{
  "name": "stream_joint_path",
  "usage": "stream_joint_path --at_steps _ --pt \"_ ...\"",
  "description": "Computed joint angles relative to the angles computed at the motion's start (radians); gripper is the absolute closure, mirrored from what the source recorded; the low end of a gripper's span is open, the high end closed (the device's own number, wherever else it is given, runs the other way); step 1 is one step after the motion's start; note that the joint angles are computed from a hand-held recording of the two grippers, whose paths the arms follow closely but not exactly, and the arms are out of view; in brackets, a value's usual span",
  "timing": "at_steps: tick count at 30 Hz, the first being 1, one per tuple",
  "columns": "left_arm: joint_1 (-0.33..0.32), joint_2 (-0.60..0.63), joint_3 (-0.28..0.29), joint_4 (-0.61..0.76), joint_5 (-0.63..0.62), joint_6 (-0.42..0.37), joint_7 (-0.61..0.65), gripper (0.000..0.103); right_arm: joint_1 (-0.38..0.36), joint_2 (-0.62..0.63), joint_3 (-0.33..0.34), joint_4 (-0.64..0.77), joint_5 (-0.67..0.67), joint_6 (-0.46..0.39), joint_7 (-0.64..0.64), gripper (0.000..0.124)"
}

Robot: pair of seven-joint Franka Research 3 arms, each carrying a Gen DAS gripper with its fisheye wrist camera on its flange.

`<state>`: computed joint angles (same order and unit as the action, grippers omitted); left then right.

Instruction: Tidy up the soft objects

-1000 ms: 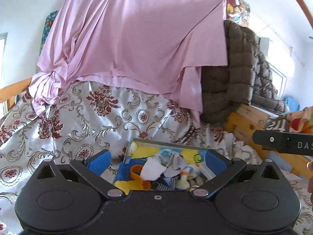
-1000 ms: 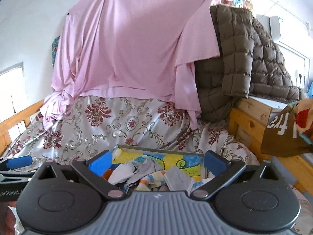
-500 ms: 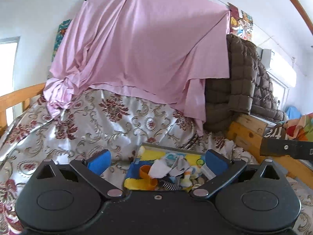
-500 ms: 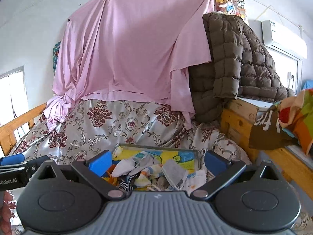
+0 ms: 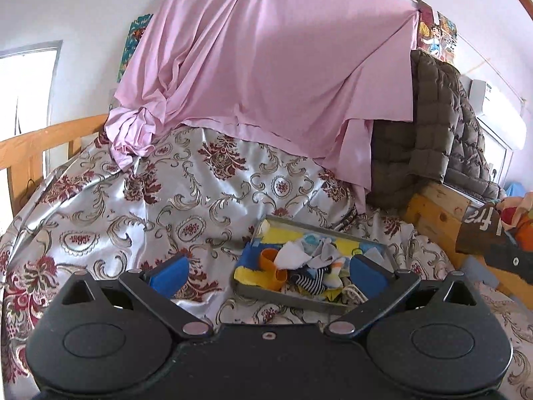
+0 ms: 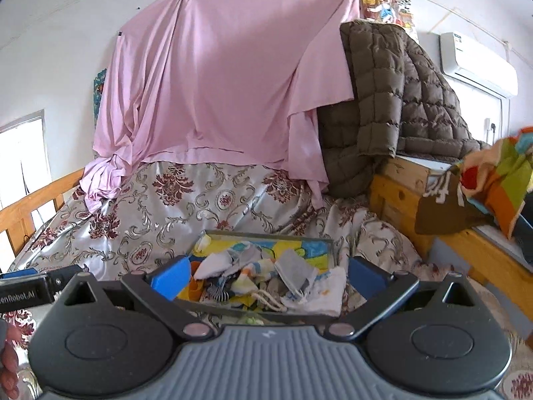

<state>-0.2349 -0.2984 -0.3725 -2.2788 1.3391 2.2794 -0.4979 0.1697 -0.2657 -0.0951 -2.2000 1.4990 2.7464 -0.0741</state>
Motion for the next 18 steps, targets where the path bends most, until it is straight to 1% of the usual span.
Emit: stream_joint_path --at_steps 3,8,11,14,18 --pt "-0.013 -0.014 0.000 -0.017 -0.042 0.005 0.040 0.001 -0.010 -0.027 -0.009 -0.048 -0.027 -0.012 0.020 0.021" --pt "-0.024 -0.034 -0.010 -0.058 -0.072 0.014 0.086 0.001 -0.010 -0.065 -0.019 -0.110 -0.021 -0.001 -0.029 0.021" --pt "-0.026 -0.046 -0.017 -0.078 -0.082 0.012 0.082 0.001 -0.010 -0.081 -0.027 -0.133 -0.009 -0.008 -0.026 0.021" --pt "-0.027 -0.056 -0.020 -0.097 -0.093 0.013 0.081 0.001 -0.012 -0.092 -0.031 -0.150 0.006 -0.014 -0.021 0.021" --pt "-0.028 -0.062 -0.022 -0.115 -0.108 0.017 0.095 0.001 -0.013 -0.099 -0.028 -0.168 0.074 -0.005 -0.081 0.021"
